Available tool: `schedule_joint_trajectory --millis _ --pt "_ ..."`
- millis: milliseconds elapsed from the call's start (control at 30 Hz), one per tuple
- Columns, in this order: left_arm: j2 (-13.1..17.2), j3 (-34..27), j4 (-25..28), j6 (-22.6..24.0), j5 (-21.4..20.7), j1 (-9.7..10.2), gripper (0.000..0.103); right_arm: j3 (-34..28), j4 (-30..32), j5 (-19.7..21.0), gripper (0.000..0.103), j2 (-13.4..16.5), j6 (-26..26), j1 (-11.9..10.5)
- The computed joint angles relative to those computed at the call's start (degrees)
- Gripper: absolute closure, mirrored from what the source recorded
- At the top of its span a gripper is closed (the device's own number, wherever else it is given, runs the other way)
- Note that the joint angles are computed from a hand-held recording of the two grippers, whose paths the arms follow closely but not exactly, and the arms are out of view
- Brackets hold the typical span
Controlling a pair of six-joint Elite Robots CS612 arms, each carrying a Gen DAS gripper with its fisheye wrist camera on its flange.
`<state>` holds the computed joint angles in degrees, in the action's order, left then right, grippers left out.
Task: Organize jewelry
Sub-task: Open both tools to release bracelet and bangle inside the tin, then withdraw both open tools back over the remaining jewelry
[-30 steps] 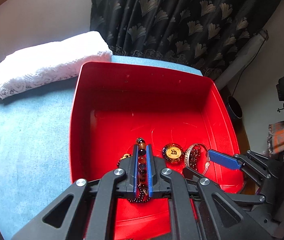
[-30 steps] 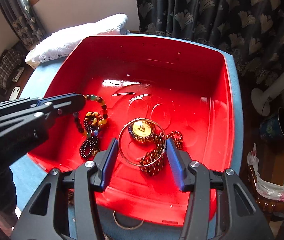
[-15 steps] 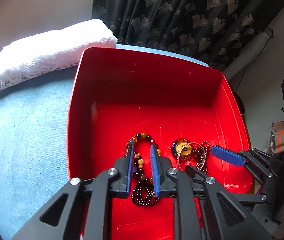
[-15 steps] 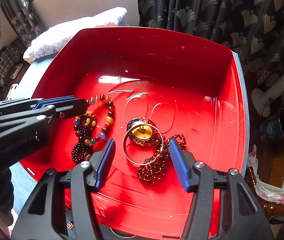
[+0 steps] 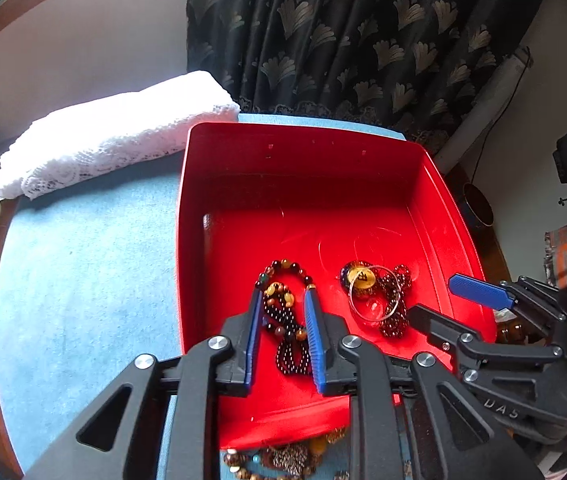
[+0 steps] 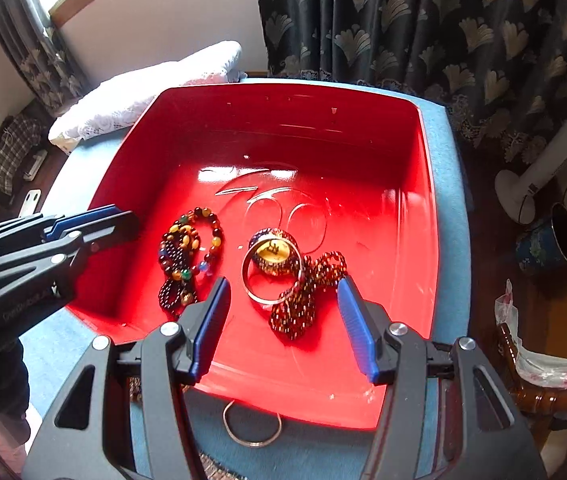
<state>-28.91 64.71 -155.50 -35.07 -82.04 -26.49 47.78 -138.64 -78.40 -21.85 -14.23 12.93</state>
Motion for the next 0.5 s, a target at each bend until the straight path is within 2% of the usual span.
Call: schedule_joint_trajectory --millis 100,400,500 --pt "-1.36 2.37 -1.29 0.17 1.59 -0.64 0.075 2.88 -1.69 0.68 0.048 -1.64 0.38 -0.25" --pt "-4.89 8.80 -3.23 -0.79 4.00 -2.65 0.074 11.15 -6.10 0.89 0.048 -6.22 1.69 -0.59" --pt "-6.01 10.77 -3.49 -1.19 5.17 -3.46 0.069 14.02 -7.72 1.13 0.048 -7.79 1.96 -0.65"
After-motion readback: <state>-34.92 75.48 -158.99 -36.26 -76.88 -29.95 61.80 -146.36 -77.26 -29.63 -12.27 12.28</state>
